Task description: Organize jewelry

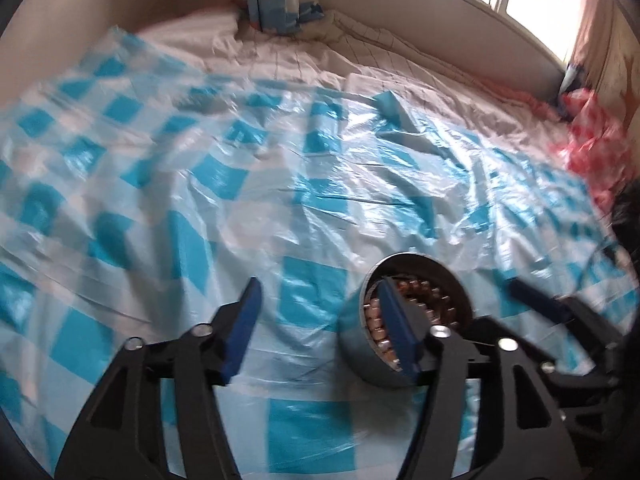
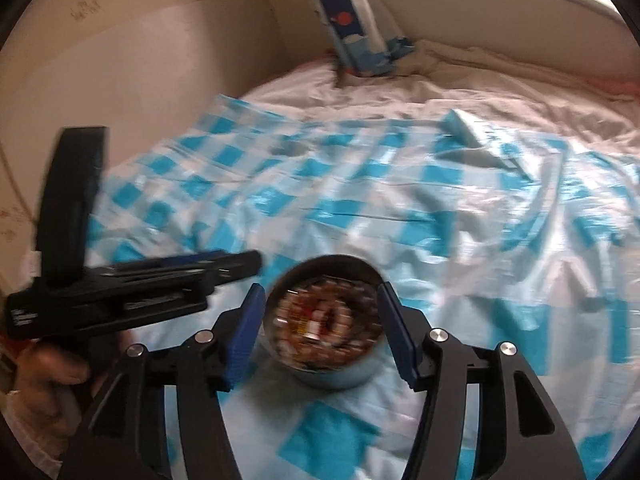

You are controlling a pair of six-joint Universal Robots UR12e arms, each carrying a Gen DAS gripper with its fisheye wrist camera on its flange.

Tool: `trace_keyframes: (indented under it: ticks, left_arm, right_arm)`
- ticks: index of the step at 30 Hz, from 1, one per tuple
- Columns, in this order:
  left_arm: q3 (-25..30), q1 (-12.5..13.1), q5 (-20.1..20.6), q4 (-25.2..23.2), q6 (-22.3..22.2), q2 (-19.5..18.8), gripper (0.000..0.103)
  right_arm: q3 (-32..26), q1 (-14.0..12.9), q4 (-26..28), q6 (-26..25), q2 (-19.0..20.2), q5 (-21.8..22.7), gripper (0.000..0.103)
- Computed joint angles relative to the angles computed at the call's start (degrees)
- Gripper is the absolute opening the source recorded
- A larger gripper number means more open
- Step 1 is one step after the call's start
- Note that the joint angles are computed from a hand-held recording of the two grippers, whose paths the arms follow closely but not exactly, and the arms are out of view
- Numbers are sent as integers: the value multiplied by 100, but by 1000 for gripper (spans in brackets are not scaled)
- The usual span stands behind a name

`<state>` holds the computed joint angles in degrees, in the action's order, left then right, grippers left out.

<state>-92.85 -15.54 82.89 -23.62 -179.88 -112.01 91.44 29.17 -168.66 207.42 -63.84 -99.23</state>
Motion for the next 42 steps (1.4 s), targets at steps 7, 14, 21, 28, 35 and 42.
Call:
trace_keyframes:
  ticks: [7, 14, 21, 28, 35, 42]
  left_arm:
    - [-440, -68, 806, 363, 538, 337, 80]
    - [-1124, 102, 605, 572, 435, 870, 88]
    - [-1522, 119, 293, 663, 522, 1204, 91]
    - [-1722, 119, 269, 757, 591, 1396, 94]
    - [-1804, 58, 536, 865, 516, 1431, 95]
    - [-1863, -12, 709, 1077, 599, 1444, 95]
  right_arm:
    - [34, 355, 1251, -56, -304, -1490, 83]
    - [454, 676, 1329, 440, -659, -2142, 92]
    - [543, 961, 1082, 854, -671, -2588, 94]
    - [669, 1053, 1121, 1121, -765, -2798, 94]
    - [725, 1148, 1157, 1071, -804, -2942, 95]
    - [792, 1153, 1097, 980, -825, -2926, 95]
